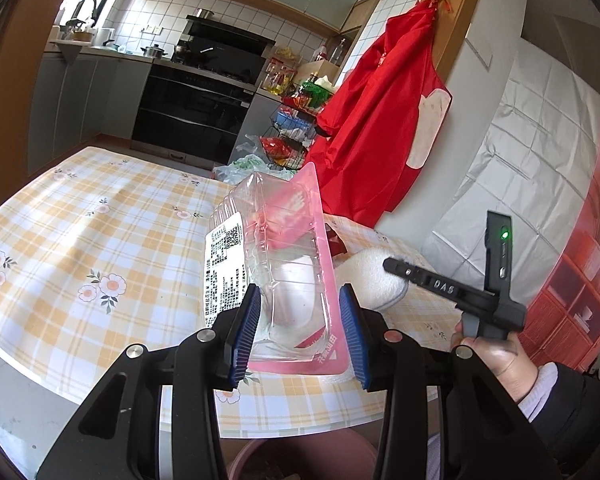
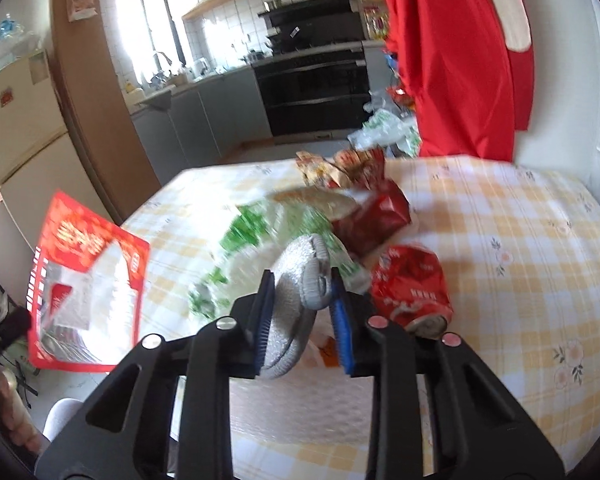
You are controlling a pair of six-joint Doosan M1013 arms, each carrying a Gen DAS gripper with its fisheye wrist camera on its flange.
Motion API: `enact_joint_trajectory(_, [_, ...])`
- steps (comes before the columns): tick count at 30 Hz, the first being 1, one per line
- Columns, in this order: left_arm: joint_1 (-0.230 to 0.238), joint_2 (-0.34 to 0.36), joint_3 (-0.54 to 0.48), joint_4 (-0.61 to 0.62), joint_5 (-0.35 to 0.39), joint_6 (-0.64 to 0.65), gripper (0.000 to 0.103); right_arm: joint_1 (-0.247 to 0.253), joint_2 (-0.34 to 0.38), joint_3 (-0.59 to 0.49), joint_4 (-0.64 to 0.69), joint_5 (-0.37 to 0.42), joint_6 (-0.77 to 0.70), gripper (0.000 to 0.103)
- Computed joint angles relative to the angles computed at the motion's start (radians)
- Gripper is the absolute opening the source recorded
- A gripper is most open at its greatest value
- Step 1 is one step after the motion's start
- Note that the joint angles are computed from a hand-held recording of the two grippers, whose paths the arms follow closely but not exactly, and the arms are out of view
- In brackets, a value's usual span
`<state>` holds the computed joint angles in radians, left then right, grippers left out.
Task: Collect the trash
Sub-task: 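Grasp the grey foam piece with the right gripper while the left gripper lifts the red-labelled box, then lower both held items over the pink bin and open both grippers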
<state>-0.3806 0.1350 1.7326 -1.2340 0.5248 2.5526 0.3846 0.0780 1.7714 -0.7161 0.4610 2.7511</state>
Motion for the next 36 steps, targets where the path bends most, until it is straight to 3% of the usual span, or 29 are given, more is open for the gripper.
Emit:
enact_joint_trajectory(5, [0.006, -0.018, 0.010, -0.027, -0.010, 0.022, 0.040, 0.019, -0.015, -0.010, -0.097, -0.036, 0.087, 0.020])
enact_joint_trajectory(17, [0.015, -0.084, 0.049, -0.087, 0.004, 0.071, 0.040, 0.080, -0.082, 0.005, -0.281, -0.072, 0.257, 0.019])
enact_joint_trajectory(28, [0.026, -0.159, 0.103, -0.068, 0.034, 0.045, 0.040, 0.230, -0.166, 0.066, -0.489, 0.042, 0.397, 0.019])
enact_joint_trajectory(36, [0.023, -0.208, 0.142, -0.005, 0.068, -0.008, 0.040, 0.322, -0.206, 0.112, -0.460, 0.143, 0.449, 0.019])
